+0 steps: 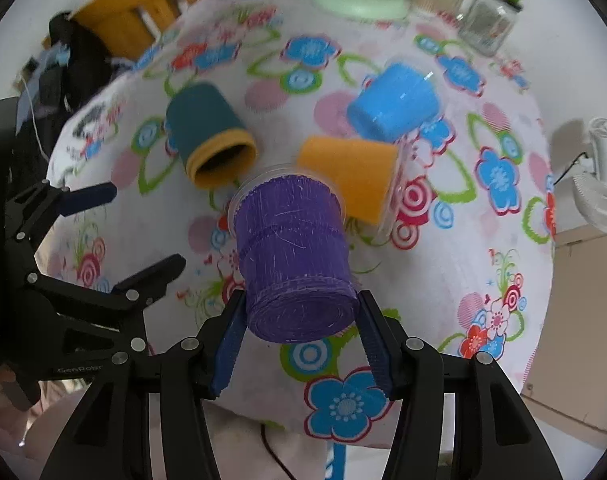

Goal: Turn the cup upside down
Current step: 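Turn the purple cup rim-down and lower it onto the table with the right gripper, then open the right gripper and lift it away from the purple cup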

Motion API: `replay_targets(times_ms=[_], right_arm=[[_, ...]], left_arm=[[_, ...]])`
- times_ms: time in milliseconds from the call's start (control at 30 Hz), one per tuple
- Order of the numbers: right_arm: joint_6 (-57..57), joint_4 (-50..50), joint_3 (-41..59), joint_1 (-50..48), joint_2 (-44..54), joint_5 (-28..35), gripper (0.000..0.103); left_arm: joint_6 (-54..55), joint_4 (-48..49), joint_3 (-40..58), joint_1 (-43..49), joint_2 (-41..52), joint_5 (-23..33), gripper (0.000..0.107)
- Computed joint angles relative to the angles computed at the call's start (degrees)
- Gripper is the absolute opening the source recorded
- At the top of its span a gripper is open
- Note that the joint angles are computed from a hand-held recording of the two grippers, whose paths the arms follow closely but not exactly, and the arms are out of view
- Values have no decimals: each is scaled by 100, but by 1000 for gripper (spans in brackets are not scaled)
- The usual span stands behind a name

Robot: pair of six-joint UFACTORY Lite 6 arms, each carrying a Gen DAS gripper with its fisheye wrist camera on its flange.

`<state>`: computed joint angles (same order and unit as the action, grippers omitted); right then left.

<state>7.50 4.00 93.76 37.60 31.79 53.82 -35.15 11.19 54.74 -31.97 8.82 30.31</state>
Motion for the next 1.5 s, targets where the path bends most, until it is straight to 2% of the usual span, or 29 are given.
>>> replay_targets(times_ms=[233, 467, 533, 567, 667, 900, 1067, 1333, 1500], right_arm=[[-530, -204, 1627, 200, 1323, 1331, 58], [-814, -348, 4059, 391, 2768, 2458, 59], [-702, -415, 4533, 441, 3018, 2586, 67], [-650, -454, 4698, 457, 3099, 2561, 75], [-485, -557, 4072, 486, 2603, 2042, 83], [139, -348, 2040, 327, 1083, 881, 84], [731, -523, 921, 305, 96, 189, 84], [1258, -782, -201, 219, -1031, -509, 85], [1955, -1404, -714, 331, -1655, -872, 95]], left_arm=[[168, -400, -245, 181, 104, -226, 96], [440, -730, -419, 465, 59, -342, 96], [482, -772, -419, 568, -15, -305, 96], [540, -826, -425, 633, -86, -279, 96], [614, -826, -369, 768, -179, -155, 96], [512, -634, -66, 710, -567, 357, 96], [-90, -135, 433, 390, -556, 910, 98], [-706, 224, 944, 50, -700, 1491, 98], [-1087, 480, 1159, -157, -854, 1802, 98]])
